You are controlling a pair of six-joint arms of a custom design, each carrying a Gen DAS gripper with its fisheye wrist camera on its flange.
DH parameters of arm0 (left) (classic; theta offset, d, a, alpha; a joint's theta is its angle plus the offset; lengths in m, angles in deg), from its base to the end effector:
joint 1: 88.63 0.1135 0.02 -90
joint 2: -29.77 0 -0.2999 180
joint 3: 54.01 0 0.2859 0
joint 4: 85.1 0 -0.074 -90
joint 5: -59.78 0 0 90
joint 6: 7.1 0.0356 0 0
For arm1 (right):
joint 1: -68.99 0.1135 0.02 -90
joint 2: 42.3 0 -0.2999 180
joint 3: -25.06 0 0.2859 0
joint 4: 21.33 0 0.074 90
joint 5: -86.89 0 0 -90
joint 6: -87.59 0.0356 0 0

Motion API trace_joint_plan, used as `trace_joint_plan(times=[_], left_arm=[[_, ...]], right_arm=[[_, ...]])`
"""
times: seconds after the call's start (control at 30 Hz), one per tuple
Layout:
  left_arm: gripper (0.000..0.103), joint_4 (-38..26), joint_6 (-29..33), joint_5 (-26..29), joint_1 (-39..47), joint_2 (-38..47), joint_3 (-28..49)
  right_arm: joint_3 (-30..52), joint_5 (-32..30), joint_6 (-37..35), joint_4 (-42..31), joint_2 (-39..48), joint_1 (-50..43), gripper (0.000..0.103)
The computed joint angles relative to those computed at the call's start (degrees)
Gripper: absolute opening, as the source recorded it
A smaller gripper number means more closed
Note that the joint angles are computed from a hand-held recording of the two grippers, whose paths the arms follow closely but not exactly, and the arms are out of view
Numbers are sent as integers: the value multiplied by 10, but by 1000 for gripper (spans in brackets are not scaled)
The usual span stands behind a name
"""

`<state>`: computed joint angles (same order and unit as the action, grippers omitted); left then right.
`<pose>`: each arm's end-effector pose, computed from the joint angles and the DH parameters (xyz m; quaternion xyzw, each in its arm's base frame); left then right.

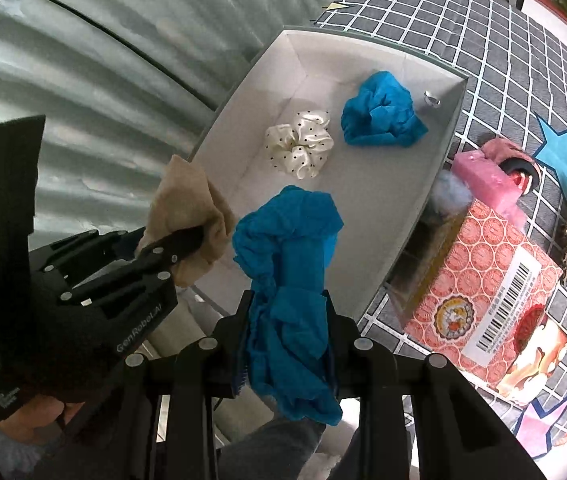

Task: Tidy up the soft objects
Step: 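Carry the beige cloth and blue cloth with both tools over the white box, then open both tools to drop the beige and blue cloths into the box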

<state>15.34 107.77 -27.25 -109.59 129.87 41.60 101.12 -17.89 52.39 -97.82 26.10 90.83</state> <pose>0.3439 -0.1337 0.2774 0.3899 0.9190 -0.0241 0.0527 0.2121 0.0948 0.3293 0.2539 0.9415 0.2121 0.0645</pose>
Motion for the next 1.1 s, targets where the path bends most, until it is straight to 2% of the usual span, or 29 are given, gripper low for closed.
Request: trace_joint_plan(times=[0.57,0.8,0.87,0.9,0.93,0.97,1.0,1.07,1.1], left_arm=[[22,11,-2,-13,-1,19,-12],[27,23,1,-12,-4,13,-23],[35,21,-1,-7,-2,15,-22],[45,21,-2,-5,-1,14,-21],[50,22,-3,-5,-1,12,-22],[61,27,-8,-7,1,9,-23],[73,30,-14,-6,5,8,-22],[80,29,-23,6,15,9,-15],[80,27,-26,12,20,10,-11]], right_arm=[[-5,-15,1,15,38,-4,31],[-4,-12,4,17,41,-3,31],[-3,-11,4,17,40,-3,31],[-3,-11,4,16,39,-3,31],[-2,-11,3,16,37,-3,33],[-2,-11,3,16,37,-3,42],[2,-4,4,10,36,-3,45],[2,-2,5,9,31,-8,59],[3,-1,6,7,29,-11,62]])
